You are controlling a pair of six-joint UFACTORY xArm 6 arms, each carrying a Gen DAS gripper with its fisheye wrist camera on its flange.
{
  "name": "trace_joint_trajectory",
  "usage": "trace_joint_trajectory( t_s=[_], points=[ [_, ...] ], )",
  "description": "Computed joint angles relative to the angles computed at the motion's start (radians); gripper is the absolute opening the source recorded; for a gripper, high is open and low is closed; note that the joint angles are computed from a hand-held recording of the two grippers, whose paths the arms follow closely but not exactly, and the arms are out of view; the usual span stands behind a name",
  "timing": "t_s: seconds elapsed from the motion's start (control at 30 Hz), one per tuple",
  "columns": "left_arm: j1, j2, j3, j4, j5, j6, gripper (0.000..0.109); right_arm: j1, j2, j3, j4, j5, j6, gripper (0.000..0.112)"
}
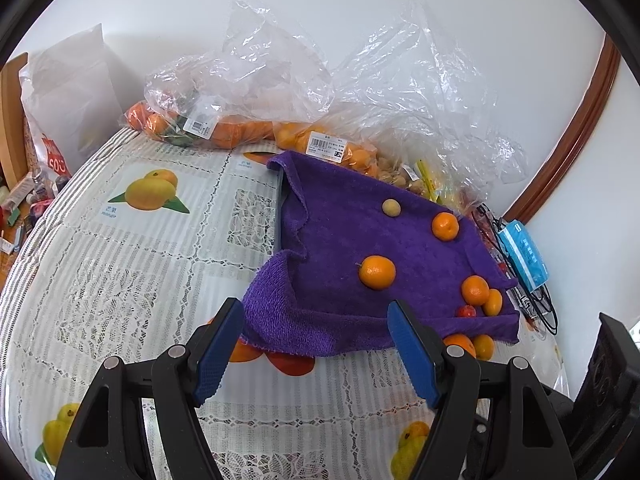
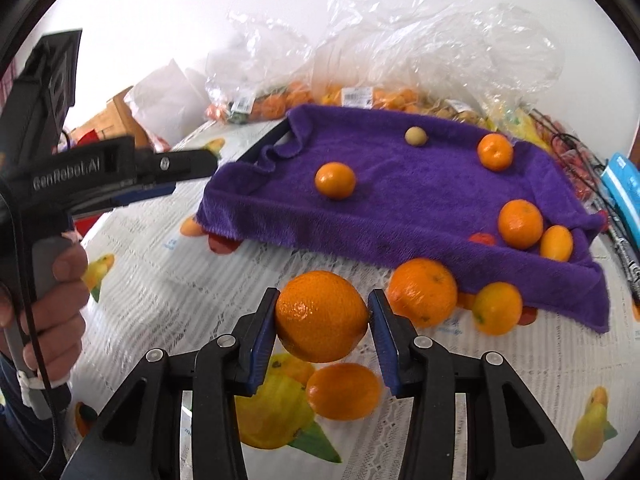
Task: Organize fruits
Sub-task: 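Move the right gripper to a large orange on the cloth and grasp it, then lift the large orange with the right gripper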
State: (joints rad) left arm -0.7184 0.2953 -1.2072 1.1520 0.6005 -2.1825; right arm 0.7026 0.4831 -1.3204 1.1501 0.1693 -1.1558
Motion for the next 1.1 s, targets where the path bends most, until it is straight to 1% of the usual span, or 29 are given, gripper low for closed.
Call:
trace_joint_trajectory(
  t_s=[0.13,0.4,0.77,0.83,0.93,1.1],
  points=[
    [0.0,-0.003,0.004,0.01,-0.004,-0.014,0.073,-0.002,-0.018,-0.008,0.087,-0.01,-0.05,0.045],
    [0.002,0.001,0.0,0.004,-0.02,0.002,0.073,-0.009,-0.057,0.005,0.193,-0.067,-0.132,0.045],
    [-0.002,0.021,-0.027,0.003,-0.055,0.055,0.076,-0.049,-0.084,0.042,0.209,-0.101,-0.115,0.045],
    [-0.001,0.026,-0.032,0.006,-0.072,0.061,0.077,-0.056,-0.087,0.05,0.21,-0.106,-0.115,0.045],
    [0.005,0.04,-0.044,0.005,-0.117,0.071,0.077,-0.062,-0.094,0.063,0.25,-0.12,-0.148,0.045],
    [-0.01,0.083,-0.091,-0.036,-0.141,0.144,0.077,-0.075,-0.103,0.083,0.306,-0.145,-0.198,0.045]
  ],
)
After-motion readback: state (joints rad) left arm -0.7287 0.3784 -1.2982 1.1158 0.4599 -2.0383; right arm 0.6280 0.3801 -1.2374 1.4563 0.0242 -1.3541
